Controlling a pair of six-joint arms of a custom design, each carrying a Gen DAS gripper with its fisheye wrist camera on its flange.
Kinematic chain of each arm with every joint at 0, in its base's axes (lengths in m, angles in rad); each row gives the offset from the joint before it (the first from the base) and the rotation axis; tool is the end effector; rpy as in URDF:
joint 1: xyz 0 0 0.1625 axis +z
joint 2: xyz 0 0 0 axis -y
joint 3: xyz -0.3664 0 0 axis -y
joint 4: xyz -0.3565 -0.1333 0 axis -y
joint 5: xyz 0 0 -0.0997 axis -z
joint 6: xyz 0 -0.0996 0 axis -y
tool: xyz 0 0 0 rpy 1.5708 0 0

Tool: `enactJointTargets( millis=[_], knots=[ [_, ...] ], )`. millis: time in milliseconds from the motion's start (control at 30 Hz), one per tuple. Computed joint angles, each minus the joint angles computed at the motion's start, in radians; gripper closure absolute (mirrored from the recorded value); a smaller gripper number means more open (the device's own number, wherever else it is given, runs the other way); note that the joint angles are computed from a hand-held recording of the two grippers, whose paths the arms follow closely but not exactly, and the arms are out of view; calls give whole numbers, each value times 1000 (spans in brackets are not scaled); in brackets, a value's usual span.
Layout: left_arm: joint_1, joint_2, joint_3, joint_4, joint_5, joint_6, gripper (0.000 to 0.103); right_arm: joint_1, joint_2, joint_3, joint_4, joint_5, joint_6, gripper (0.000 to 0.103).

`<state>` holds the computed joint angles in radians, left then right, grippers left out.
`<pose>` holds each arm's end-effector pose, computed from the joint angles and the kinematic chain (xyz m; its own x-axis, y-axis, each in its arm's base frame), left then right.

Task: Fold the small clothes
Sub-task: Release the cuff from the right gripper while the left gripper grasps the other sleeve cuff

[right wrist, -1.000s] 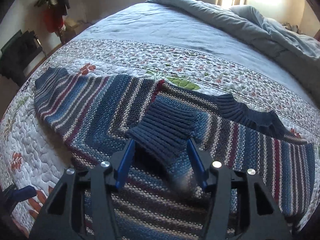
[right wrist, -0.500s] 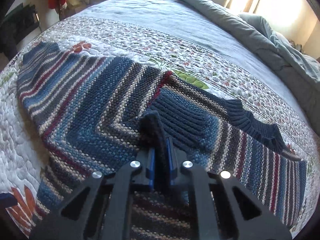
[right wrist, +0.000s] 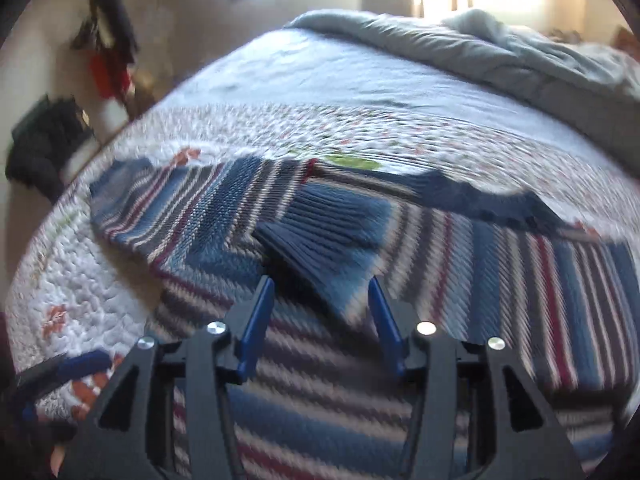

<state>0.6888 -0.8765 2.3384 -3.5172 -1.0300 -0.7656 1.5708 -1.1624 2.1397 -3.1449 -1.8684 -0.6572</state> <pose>-0.1924 -0.3975 0.0606 -0.9997 -0.0225 -0.0057 -0.0134 0.7585 -0.6515 0.1041 -0.4809 0.1805 -0.7569 -0.3748 0.5353 -0.5841 0.7555 -0.2968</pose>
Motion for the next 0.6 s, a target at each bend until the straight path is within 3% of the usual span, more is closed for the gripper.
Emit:
enactJointTargets(
  millis=[167, 267, 333, 400, 500, 533, 600],
  knots=[
    [126, 93, -207, 50, -123, 36, 4, -197, -239, 229, -39, 176, -1, 51],
    [217, 165, -364, 135, -223, -16, 4, -283, -326, 270, 40, 271, 29, 50],
    [242, 197, -452, 241, -204, -49, 4, -289, -344, 256, 99, 294, 31, 51],
    [262, 230, -537, 359, -184, -89, 4, -275, -341, 252, 81, 287, 10, 56],
    [243, 240, -599, 476, -107, -72, 8, -295, -371, 255, 109, 335, 20, 56],
    [239, 236, -610, 521, -90, -65, 12, -298, -381, 256, 123, 343, 13, 56],
    [223, 233, -647, 649, -43, -77, 35, -299, -395, 266, 108, 341, -11, 56]
  ],
)
